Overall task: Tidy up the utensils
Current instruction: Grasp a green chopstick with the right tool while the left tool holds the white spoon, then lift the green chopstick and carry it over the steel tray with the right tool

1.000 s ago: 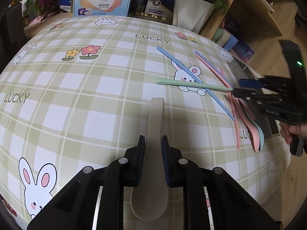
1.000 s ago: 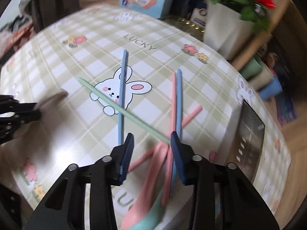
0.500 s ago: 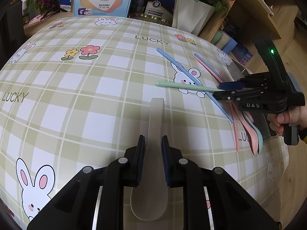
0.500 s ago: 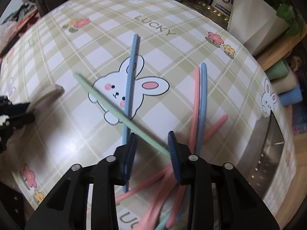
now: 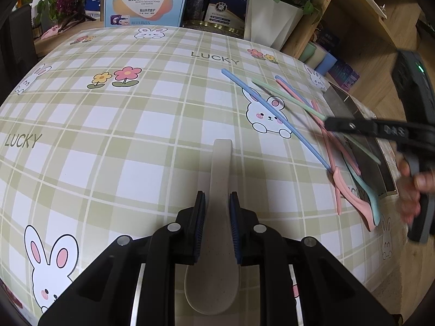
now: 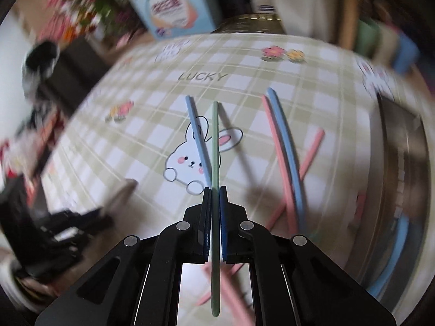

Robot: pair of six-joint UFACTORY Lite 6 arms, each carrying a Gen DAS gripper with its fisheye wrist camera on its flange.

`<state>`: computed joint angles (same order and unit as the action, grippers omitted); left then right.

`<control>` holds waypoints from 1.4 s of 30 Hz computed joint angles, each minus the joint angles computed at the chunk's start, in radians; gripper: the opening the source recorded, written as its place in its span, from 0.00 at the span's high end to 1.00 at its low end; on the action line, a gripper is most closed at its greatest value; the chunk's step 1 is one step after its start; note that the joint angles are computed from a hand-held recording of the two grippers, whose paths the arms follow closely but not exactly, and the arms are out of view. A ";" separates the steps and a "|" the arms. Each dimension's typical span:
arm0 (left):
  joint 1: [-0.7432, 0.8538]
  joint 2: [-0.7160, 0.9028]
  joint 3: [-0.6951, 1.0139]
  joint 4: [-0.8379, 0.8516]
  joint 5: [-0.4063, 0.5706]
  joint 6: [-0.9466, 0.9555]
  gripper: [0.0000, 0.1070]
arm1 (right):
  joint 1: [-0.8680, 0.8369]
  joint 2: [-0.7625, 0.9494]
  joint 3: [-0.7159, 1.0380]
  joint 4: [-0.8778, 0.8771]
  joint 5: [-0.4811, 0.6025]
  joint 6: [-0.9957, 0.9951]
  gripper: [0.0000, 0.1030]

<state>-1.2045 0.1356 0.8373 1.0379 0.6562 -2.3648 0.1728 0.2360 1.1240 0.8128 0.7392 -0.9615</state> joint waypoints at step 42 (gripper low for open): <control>-0.017 0.039 0.043 -0.030 0.041 0.044 0.83 | 0.307 -0.171 -0.320 -0.163 -0.402 0.262 0.92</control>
<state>-1.2212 0.1747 0.8805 1.0081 0.6973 -2.3213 0.4795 0.0653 0.8036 0.6494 0.3370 -0.6995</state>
